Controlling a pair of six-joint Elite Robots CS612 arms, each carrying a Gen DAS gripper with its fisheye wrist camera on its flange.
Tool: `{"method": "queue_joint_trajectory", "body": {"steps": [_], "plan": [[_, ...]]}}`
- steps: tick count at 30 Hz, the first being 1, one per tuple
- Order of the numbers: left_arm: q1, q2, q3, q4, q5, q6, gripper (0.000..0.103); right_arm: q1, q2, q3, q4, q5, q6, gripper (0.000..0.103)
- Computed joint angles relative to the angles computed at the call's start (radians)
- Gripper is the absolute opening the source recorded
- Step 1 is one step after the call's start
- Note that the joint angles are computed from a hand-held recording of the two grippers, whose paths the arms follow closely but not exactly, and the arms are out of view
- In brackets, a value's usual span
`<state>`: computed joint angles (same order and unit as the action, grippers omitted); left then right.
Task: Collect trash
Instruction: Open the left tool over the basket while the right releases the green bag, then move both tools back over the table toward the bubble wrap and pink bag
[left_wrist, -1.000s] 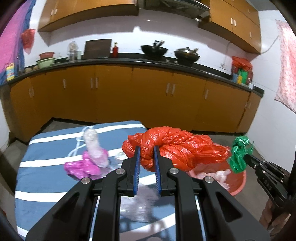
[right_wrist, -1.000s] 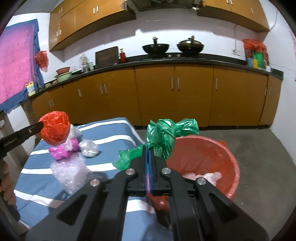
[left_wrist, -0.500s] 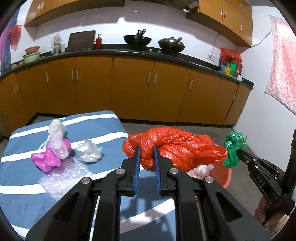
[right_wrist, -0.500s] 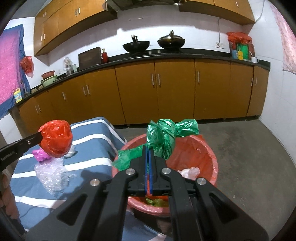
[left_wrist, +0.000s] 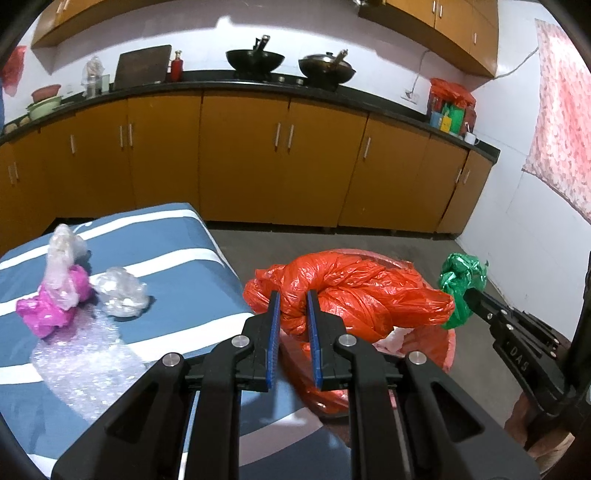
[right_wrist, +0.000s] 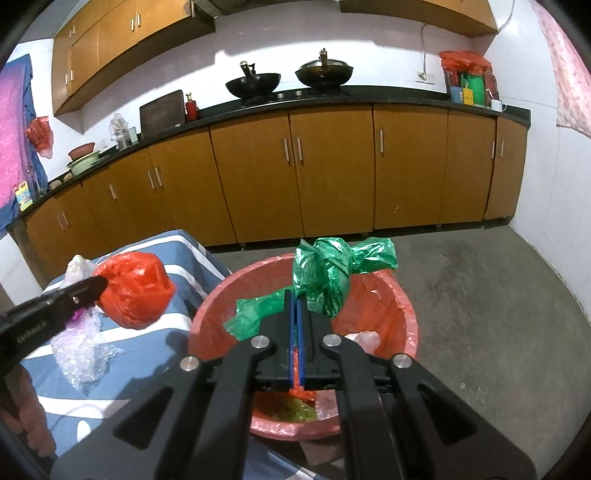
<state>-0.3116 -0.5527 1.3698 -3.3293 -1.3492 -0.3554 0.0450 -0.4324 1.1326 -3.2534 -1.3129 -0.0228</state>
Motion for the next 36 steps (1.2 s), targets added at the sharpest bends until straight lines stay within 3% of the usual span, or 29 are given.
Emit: {"method": "queue_joint_trajectory", "body": {"steps": [9,13,18,28,36], "plan": [[-0.003,0.043,-0.083,0.064,-0.033,0.000,0.015,-0.002,0.034,-0.065,0.014,0.014,0.002,0.007],[0.002,0.054,-0.100,0.099,-0.059,-0.021,0.046,-0.007,0.038,-0.065,0.017,0.020,0.013,0.013],[0.005,0.045,-0.073,0.086,-0.029,-0.023,0.046,-0.015,0.027,-0.037,0.012,0.007,0.021,0.020],[0.011,-0.004,0.045,-0.016,0.130,-0.026,0.049,-0.006,0.003,-0.001,-0.023,0.051,0.008,0.031],[0.036,-0.052,0.171,-0.086,0.328,-0.050,0.055,0.041,-0.003,0.001,0.025,0.180,-0.065,0.037]]}}
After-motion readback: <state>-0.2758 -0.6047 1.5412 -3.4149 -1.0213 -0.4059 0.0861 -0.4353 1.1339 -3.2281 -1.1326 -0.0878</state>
